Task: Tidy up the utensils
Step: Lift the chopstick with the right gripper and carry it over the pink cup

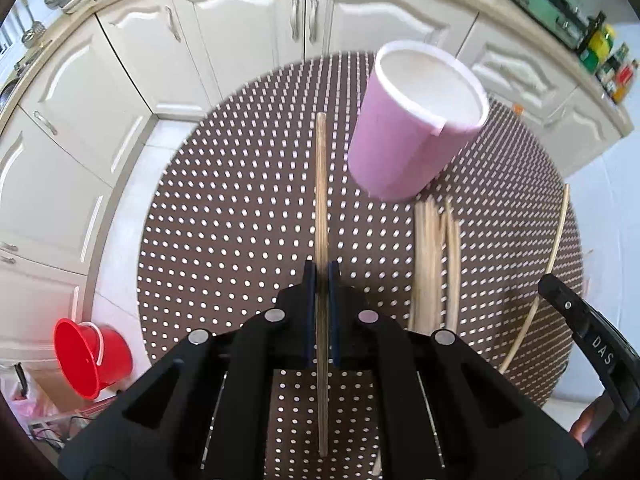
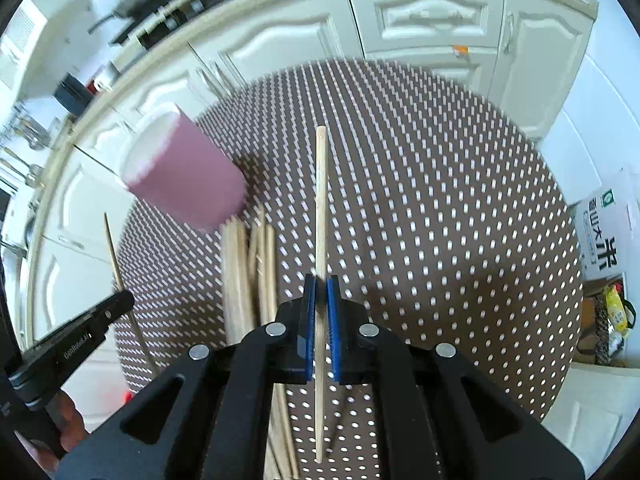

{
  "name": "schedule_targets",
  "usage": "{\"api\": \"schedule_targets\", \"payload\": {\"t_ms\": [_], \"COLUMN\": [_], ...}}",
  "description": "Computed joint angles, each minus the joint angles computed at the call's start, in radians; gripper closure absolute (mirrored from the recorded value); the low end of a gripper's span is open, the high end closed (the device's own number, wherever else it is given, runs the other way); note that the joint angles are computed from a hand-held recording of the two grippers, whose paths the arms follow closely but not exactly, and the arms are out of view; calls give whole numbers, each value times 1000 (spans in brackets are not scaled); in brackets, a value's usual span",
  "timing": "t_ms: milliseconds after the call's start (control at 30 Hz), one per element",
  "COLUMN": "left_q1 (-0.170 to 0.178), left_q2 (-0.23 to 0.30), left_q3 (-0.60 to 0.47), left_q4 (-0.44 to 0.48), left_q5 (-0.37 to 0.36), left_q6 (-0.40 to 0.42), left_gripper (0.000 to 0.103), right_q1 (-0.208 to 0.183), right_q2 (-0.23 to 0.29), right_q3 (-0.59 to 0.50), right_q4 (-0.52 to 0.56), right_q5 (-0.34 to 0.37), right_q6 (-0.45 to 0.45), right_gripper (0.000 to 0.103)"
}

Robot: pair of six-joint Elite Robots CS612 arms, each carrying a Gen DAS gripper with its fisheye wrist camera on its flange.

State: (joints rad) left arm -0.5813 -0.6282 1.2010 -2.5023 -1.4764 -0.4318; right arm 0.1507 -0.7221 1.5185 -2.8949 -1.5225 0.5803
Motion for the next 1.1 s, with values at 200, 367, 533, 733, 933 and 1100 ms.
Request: {"api": "schedule_targets", "payload": {"t_ms": [200,367,533,733,933,1100], "left_q1": [5,-3,-3,-2,2,3], "left_q2": [-48,-72,-79,-85,-92,-93], "left_q3": [55,69,65,42,12,-15], "left_q4": [-129,-186,-224,-250,-279,-289], "left_q5": [18,82,91,117,117,120], "left_q6": [-9,-24,-16,-31,-14,-17], "left_gripper": [97,97,97,97,97,97], "right_q1": [-8,-5,-4,-1,-5,-7], "right_q2": [-29,-39,-37,-35,-32,-27], "right_q3": [21,7,-15,-46,-82,-112], "right_q4": [-133,-201,-242,-288,-332,-349], "right_q5": [-13,-36,-39,-53,-53,-47], "right_q6": [9,-13,-38,-76,-99,-113], "right_gripper": [98,98,98,98,98,98]}}
